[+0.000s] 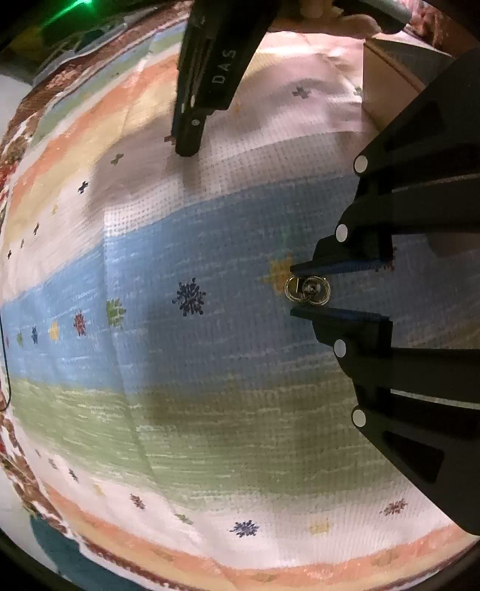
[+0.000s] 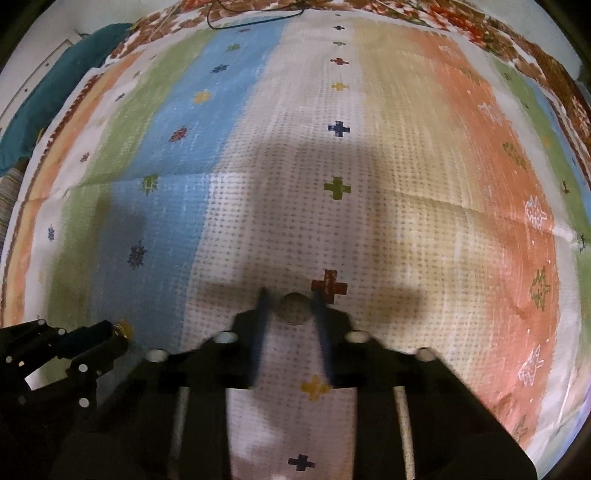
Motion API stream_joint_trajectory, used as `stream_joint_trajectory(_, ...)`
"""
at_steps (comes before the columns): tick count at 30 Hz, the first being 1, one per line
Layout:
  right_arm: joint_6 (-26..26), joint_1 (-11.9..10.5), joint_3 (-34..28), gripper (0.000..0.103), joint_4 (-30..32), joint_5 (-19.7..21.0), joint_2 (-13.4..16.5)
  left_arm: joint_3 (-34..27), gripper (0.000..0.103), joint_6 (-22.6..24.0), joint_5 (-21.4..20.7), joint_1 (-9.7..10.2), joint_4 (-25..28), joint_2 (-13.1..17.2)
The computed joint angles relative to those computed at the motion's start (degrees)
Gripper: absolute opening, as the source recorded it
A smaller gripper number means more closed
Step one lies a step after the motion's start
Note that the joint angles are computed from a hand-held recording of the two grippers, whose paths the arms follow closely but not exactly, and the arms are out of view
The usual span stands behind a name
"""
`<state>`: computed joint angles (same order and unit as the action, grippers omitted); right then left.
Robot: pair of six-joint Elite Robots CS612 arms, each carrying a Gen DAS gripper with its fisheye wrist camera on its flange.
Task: Organize jewelry
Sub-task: 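Grasp the gold charm ring with the left tool while the right tool grasps the silver ring, then carry both rings over the silver tin and open both tools to drop them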
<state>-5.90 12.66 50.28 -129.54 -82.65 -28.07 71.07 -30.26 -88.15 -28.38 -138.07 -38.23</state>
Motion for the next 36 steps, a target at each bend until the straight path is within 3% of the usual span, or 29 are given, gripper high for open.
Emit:
stream_joint_trajectory(6,0.28,-0.05,1.16,0.020,-1.15,0.38,-0.76,1.19,0.016,-0.48,-0.16,-0.02,-0.97,-1.01)
stream_joint_trajectory(16,0.36,-0.62,7.99,0.020,-7.12,-0.27,-5.07,3.62,0.016,-0.63,0.61,-0.57,-2.39,-3.32)
stream_joint_trajectory(25,3.33,-1.25,13.61,0.020,-11.20,2.02,-8.68,6.29,0.016,-2.02,1.82,-1.62,-6.60,-6.31)
stream_joint_trajectory(36,1.50,-1.44,20.62,0.020,-17.57,3.61,-13.19,11.11,0.016,-2.75,4.33,-3.58,-13.71,-10.76)
